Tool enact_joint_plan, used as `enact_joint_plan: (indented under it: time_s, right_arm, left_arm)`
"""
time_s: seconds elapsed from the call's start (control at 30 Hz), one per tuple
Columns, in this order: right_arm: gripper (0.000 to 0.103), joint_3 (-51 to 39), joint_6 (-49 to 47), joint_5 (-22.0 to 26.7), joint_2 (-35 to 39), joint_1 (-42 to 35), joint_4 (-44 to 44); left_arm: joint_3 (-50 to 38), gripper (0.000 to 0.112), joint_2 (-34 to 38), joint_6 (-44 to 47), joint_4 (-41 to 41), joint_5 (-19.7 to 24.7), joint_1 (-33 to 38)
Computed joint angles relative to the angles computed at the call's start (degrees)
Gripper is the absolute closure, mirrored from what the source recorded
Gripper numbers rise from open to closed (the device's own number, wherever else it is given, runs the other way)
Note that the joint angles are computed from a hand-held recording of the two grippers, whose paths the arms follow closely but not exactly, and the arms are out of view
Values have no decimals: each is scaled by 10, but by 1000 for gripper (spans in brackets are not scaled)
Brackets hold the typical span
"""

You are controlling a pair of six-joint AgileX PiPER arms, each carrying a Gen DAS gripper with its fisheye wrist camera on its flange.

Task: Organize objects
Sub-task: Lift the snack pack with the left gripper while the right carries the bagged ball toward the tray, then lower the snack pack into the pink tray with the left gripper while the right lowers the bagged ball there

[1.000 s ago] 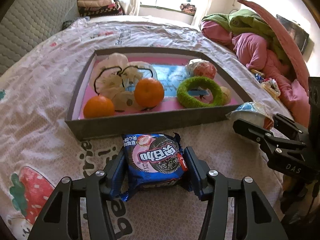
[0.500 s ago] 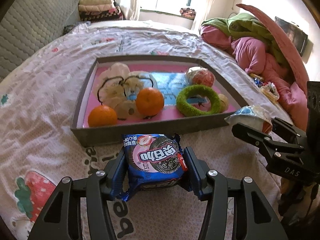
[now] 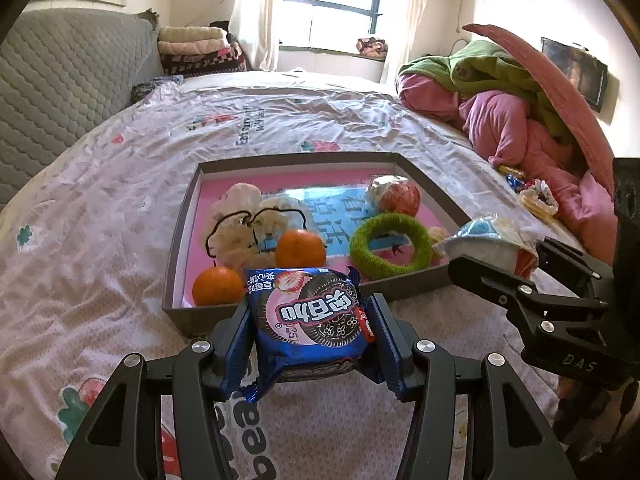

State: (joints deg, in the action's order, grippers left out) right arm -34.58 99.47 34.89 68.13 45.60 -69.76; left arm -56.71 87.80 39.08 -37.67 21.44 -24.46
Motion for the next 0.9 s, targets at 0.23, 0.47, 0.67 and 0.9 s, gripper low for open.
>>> enact_joint_plan:
  time_s: [0.23,0.47,0.67,0.9]
  right_arm:
    - [44,-34,-14,4,21,-4,-18]
    - [44,-50,-36,-4,30,-26,-24]
    - [44,-49,-41,-35,41,-66,-20]
    - [44,-72,-52,-59,73,-97,-41]
  left_arm:
    - [-22,56,15,-17,15,-7,0]
    - [-64,56,46,-26,29,-9,12]
    - [-99,56,88,-20,27,-19,20]
    - [-125,56,118,-29,35,-15,34]
